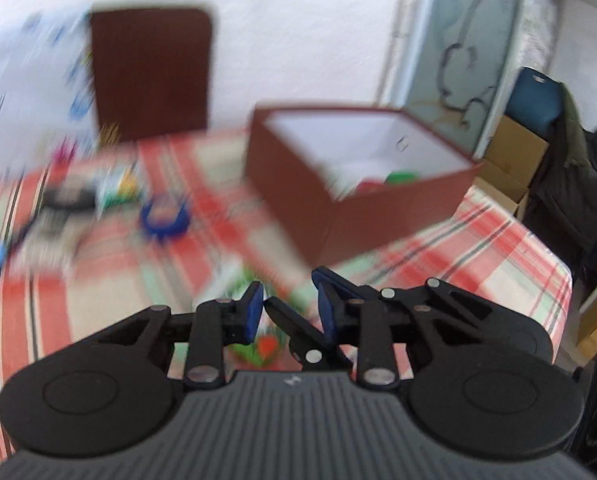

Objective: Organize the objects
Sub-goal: 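Drop the second green box into the brown box with the right gripper, then grasp the green printed card box and drop it into the brown box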

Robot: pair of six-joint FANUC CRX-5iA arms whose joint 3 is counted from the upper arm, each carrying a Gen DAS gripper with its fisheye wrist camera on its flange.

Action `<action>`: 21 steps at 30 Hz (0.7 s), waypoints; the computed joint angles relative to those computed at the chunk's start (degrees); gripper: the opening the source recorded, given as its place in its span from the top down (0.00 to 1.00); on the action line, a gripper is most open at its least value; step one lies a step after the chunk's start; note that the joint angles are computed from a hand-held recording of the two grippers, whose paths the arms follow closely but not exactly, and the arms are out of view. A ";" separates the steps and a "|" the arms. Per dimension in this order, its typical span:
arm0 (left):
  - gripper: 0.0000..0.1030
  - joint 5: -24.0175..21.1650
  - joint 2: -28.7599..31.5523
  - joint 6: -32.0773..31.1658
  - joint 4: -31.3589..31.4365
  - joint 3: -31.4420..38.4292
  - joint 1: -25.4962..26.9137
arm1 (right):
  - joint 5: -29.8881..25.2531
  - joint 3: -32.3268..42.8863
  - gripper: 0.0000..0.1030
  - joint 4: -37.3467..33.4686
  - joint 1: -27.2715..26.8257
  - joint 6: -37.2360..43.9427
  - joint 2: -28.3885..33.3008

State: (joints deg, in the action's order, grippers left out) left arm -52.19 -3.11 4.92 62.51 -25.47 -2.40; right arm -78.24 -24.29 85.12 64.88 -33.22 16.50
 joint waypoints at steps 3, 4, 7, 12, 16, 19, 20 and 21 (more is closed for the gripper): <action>0.69 1.21 0.88 -1.01 0.44 2.14 -3.46 | -3.89 -1.06 0.69 -0.24 -0.48 -1.67 -1.22; 0.65 1.74 1.22 -0.71 0.23 2.80 -4.22 | -3.59 -2.00 0.68 -0.33 -0.63 -2.36 -2.28; 0.48 5.20 1.66 0.62 1.45 3.30 -5.37 | 2.25 -5.85 0.61 -0.98 -0.94 -4.77 -6.75; 0.43 1.59 8.63 23.86 -15.33 13.61 -2.31 | 17.09 -6.13 0.36 -8.91 -2.90 2.34 -8.80; 0.43 -3.61 10.61 29.99 -20.58 15.33 -0.28 | 21.53 -3.45 0.32 -13.22 -4.77 8.82 -8.02; 0.43 -6.00 12.36 35.86 -24.74 17.08 -0.18 | 23.81 -1.41 0.28 -15.82 -6.45 11.87 -6.72; 0.43 -7.59 13.60 37.55 -25.24 17.95 0.01 | 24.99 -1.10 0.36 -16.70 -7.00 12.68 -6.54; 0.44 -7.48 14.03 37.38 -23.83 17.47 0.07 | 25.70 -1.37 0.42 -15.22 -7.48 12.00 -6.50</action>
State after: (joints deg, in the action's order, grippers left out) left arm -59.67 10.92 42.30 38.69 -8.00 -2.33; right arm -52.54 -25.66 69.90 57.40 -21.22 10.00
